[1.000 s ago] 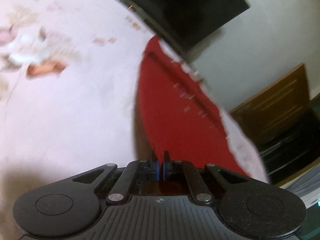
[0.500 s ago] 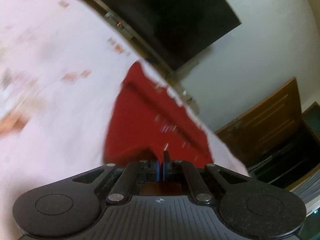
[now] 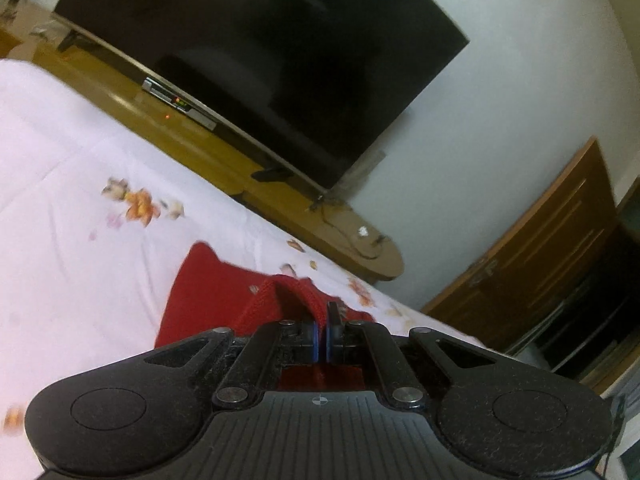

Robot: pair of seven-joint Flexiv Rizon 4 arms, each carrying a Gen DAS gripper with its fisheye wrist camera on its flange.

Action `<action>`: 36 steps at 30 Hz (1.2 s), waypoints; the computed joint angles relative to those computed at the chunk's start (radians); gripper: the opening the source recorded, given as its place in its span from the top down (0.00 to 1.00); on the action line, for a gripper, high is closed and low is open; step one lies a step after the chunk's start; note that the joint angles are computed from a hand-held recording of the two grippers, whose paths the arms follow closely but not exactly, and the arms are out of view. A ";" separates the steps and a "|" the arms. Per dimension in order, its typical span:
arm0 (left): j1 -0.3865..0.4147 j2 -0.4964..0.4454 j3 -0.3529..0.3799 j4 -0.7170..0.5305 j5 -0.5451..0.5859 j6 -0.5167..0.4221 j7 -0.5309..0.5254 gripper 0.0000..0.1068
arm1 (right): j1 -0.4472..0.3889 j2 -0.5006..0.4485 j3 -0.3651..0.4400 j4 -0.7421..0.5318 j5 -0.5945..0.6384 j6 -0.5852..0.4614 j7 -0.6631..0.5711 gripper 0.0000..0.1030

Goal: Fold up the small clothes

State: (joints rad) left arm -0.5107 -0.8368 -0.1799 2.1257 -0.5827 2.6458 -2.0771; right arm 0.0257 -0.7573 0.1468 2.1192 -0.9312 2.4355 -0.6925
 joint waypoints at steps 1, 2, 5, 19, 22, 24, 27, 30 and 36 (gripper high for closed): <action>0.017 -0.009 0.009 -0.035 0.011 -0.043 0.028 0.97 | -0.004 -0.033 0.003 -0.052 -0.026 -0.017 0.036 0.95; 0.034 -0.022 0.015 -0.069 0.020 -0.083 0.050 0.97 | -0.010 -0.070 0.005 -0.107 -0.058 -0.031 0.075 0.95; 0.067 -0.060 0.033 -0.153 0.039 -0.191 0.115 0.97 | -0.011 -0.180 -0.006 -0.277 -0.142 -0.078 0.191 0.95; 0.040 -0.226 0.034 -0.300 -0.102 -0.118 0.206 0.26 | 0.077 -0.337 -0.061 -0.448 0.027 -0.054 0.166 0.34; -0.015 -0.208 0.053 -0.334 -0.244 -0.222 0.369 0.26 | 0.104 -0.319 -0.071 -0.426 0.079 -0.067 0.101 0.34; -0.072 -0.211 0.062 -0.385 -0.410 -0.255 0.546 0.44 | 0.119 -0.295 -0.084 -0.429 0.061 -0.149 0.076 0.42; -0.175 -0.231 0.111 -0.477 -0.670 -0.274 0.801 0.95 | 0.230 -0.224 -0.172 -0.390 0.116 -0.292 -0.074 0.87; -0.178 -0.262 0.062 -0.546 -0.806 -0.166 0.933 0.96 | 0.385 -0.186 -0.296 -0.331 0.297 -0.304 -0.250 0.90; -0.114 -0.216 -0.020 -0.483 -0.766 -0.148 0.915 0.78 | 0.395 -0.159 -0.275 -0.328 0.365 -0.390 -0.327 0.78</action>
